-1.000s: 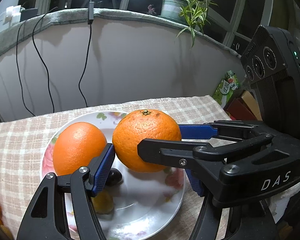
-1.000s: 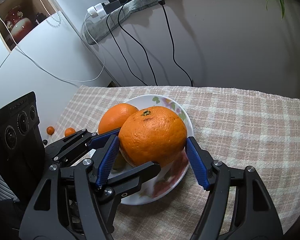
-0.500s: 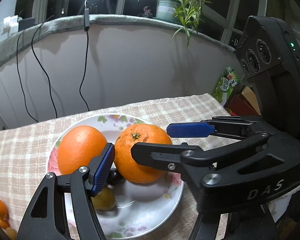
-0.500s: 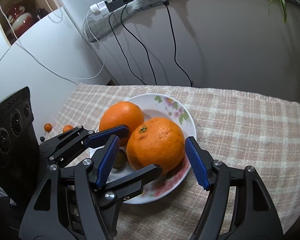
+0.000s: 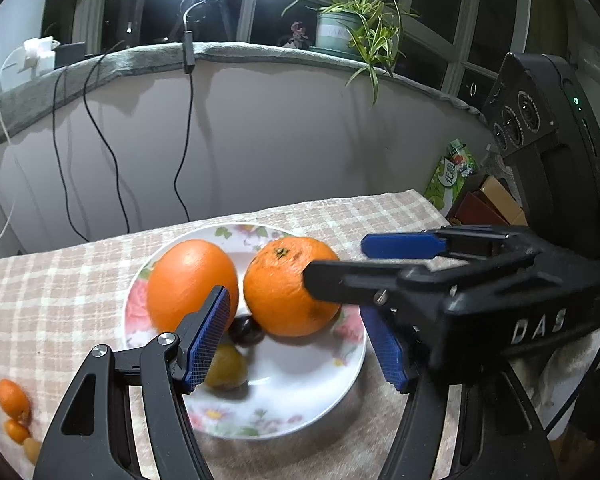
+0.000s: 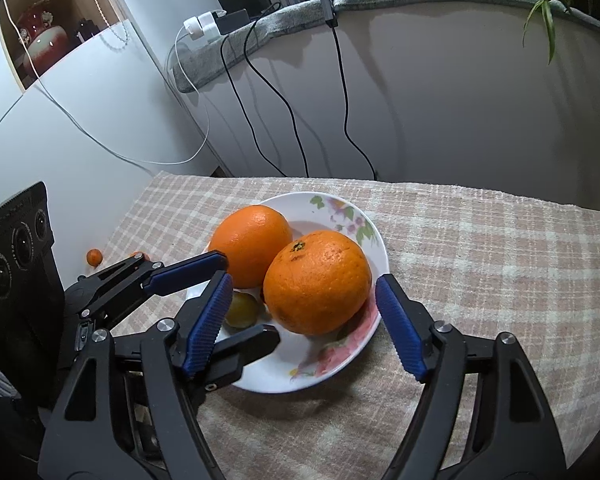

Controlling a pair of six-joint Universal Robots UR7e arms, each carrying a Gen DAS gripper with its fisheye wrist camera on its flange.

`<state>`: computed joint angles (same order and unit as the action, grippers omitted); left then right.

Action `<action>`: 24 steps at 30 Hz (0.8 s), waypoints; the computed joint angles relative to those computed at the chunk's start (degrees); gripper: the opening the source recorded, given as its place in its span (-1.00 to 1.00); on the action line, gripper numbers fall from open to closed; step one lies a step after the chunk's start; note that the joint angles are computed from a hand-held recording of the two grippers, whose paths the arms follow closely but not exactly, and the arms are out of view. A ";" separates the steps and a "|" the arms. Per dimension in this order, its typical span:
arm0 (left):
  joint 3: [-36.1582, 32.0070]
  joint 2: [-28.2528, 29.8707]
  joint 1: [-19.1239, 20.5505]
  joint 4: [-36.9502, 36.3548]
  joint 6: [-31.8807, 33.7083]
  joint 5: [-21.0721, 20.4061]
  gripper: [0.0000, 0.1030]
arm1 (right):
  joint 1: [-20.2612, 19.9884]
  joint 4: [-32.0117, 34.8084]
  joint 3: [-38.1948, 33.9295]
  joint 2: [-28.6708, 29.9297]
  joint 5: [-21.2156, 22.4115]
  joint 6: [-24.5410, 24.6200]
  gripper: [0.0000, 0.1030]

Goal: Organize fruits
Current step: 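Lower the orange onto the plate and open the right gripper, then move both tools back toward the remaining fruit on the cloth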

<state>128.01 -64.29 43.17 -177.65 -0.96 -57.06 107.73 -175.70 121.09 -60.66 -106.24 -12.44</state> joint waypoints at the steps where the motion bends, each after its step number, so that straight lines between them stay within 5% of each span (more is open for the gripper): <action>1: 0.61 -0.51 -0.16 -0.18 -0.12 0.20 0.30 | 0.17 -0.40 0.18 -0.10 -0.11 0.05 0.49; 24: 12.59 -18.70 -0.66 1.58 -5.87 10.27 0.30 | 7.84 -0.84 -3.97 6.95 -0.45 -3.56 0.49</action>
<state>140.60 -82.99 42.51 -176.07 -6.83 -46.78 115.57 -176.54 117.11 -53.71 -106.69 -16.00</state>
